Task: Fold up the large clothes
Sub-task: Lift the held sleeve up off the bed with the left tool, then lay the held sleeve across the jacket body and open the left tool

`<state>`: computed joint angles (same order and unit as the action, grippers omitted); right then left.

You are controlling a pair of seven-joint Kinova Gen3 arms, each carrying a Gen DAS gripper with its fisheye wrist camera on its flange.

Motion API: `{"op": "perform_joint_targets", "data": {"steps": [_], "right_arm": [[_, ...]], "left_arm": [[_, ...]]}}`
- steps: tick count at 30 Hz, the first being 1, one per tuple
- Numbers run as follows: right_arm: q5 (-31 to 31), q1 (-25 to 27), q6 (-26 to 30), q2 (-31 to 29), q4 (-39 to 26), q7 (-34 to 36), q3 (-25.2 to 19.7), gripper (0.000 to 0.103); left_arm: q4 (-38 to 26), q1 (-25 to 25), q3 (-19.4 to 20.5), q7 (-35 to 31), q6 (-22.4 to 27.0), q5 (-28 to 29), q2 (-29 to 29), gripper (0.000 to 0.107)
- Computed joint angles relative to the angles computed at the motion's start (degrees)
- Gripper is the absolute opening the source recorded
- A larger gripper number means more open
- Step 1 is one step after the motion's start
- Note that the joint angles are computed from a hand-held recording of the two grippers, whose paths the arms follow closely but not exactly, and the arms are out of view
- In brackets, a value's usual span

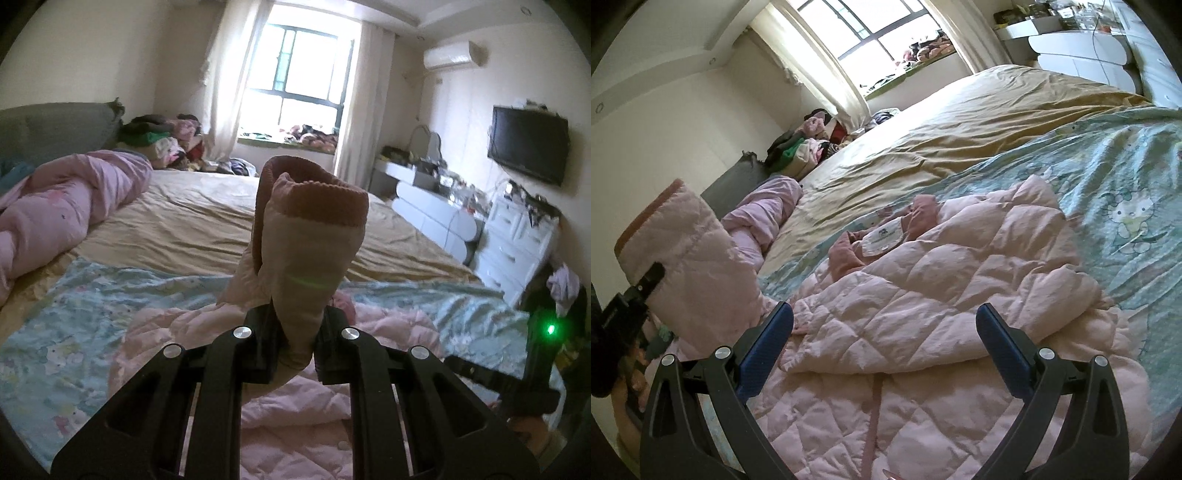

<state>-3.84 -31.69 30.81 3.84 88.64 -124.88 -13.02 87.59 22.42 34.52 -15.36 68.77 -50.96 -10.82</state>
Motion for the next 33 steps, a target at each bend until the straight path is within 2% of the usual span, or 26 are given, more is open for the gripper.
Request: {"op": "perform_joint_targets", "data": {"steps": [7,18,21,26,27,29,31,33], "right_arm": [[-1.22,1.65,0.62,-0.42,0.12,1.47,0.82,0.099],[-0.47,3.51,1.12,-1.0,0.6,1.39,1.46,0.099],[-0.91,3.86,1.63,-0.78,0.44,1.98,1.52,0.099],[-4.2,4.6,2.57,0.21,-0.27,4.93,1.36,0.099],[-5.25,4.79,3.03,0.61,-0.64,5.91,1.28,0.099],[-6.56,4.88,4.1,1.35,-1.46,7.18,1.17,0.099],[-7.5,4.86,5.04,2.06,-2.2,8.29,1.05,0.099],[-9.03,5.04,5.77,2.69,-2.73,9.42,0.9,0.099]], "left_arm": [[-0.34,4.34,-0.92,-1.26,-0.2,-0.33,5.17,0.007],[0.52,12.46,-7.64,-5.65,-3.38,3.23,12.04,0.012],[0.16,15.07,-9.06,-6.87,-2.51,3.18,13.99,0.013],[-0.78,18.44,-11.97,-8.96,-2.04,4.96,16.18,0.021],[-0.98,19.15,-12.57,-9.23,-1.89,5.07,16.66,0.023],[-1.04,20.45,-13.76,-10.08,-1.62,5.62,17.13,0.035],[-1.19,21.88,-15.0,-10.18,-0.82,5.95,17.4,0.063],[-0.91,22.49,-16.12,-9.96,-1.04,7.11,17.12,0.067]]}}
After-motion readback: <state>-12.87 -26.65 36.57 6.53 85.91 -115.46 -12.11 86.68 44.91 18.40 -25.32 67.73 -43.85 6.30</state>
